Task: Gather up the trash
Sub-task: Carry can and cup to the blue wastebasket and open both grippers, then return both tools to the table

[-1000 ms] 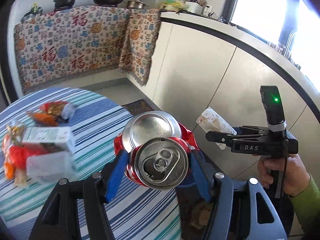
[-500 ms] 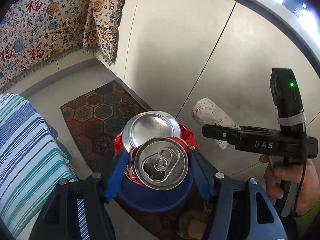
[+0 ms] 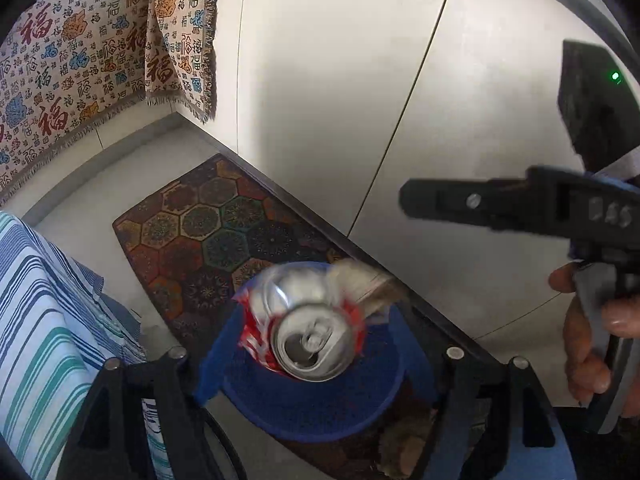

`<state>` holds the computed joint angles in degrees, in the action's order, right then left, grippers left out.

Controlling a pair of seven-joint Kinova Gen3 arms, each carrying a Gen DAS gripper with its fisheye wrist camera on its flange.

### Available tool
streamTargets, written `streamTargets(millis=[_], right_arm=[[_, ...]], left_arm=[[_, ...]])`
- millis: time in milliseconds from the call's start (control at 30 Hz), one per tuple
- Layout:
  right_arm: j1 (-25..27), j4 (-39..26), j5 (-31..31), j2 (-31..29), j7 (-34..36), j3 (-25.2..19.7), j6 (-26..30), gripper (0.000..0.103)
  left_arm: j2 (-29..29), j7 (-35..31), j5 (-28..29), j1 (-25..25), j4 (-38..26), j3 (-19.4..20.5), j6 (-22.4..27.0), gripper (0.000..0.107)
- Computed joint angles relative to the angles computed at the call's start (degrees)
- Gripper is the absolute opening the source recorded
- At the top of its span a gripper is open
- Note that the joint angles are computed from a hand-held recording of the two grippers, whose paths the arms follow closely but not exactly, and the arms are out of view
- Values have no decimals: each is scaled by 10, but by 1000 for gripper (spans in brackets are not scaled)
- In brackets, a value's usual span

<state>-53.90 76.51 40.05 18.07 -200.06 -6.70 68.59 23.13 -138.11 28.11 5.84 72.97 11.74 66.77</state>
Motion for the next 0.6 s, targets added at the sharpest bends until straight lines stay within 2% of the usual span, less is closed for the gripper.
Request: streamTargets(millis=[133,300,467,600], right_arm=[[-17,-23,26,8,-2,4,40,83],[-42,-83,48,34,45,10,116,86],[-77,-155,78,68,108,27,179,87],[-111,-225,100,106,166,46,204,89]], left_arm=[[3,8,1,0,-1,-1,-6,76],[-24,0,27,-25,22,-3,-13,76],[-87,-30,67,-72,55,-21,12,76],[-147,-70,94,-117,97,-63,45,76]])
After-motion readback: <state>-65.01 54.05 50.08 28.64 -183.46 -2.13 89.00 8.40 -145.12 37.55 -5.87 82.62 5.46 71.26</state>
